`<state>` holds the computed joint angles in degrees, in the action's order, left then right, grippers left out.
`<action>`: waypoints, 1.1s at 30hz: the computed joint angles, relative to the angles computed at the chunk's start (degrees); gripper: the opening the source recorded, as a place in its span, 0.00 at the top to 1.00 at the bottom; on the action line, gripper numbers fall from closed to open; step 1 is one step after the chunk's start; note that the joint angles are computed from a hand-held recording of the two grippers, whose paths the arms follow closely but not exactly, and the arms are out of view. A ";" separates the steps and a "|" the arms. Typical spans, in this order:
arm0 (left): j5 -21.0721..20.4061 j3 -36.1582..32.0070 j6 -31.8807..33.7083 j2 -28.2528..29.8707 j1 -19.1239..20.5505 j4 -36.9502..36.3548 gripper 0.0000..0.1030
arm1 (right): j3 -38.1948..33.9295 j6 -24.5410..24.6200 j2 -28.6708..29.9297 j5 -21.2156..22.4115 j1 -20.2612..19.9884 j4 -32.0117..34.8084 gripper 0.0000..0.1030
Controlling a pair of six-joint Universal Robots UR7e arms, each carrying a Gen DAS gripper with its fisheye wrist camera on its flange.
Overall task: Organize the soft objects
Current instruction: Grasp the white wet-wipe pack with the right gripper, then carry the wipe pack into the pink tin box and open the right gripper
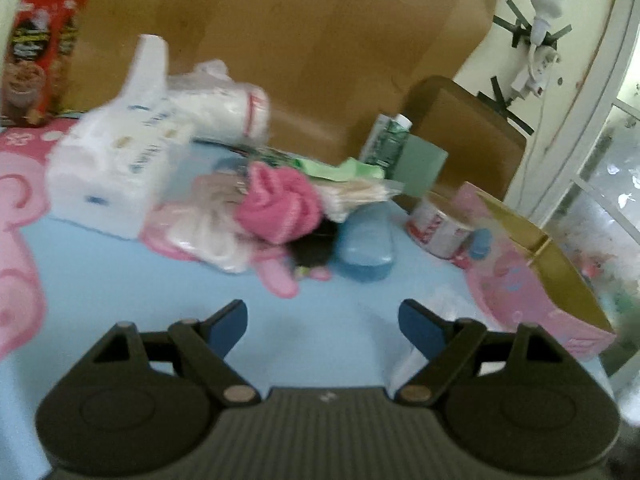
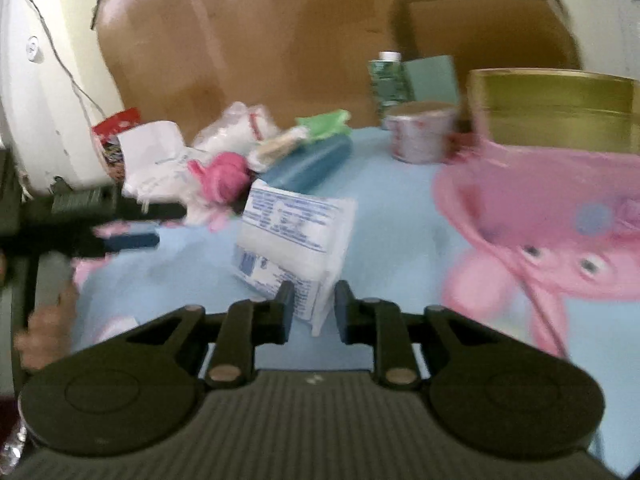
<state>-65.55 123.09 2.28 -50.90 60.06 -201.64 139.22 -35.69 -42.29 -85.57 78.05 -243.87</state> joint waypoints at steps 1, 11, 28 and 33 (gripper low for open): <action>-0.87 -0.70 0.05 0.22 -0.12 1.17 0.20 | -0.40 0.09 -0.11 -1.14 0.35 0.12 0.58; -0.43 -4.18 6.67 6.71 -4.95 11.55 0.39 | -5.30 -7.30 4.23 -5.57 3.00 -0.18 0.32; -13.03 -16.89 14.32 18.93 -13.75 2.23 0.30 | -6.37 -9.18 -0.15 -3.32 -1.35 -24.42 0.37; -8.74 -21.38 11.45 24.19 -15.22 3.88 0.31 | -8.72 -5.56 -4.16 -12.16 -3.50 -22.68 0.18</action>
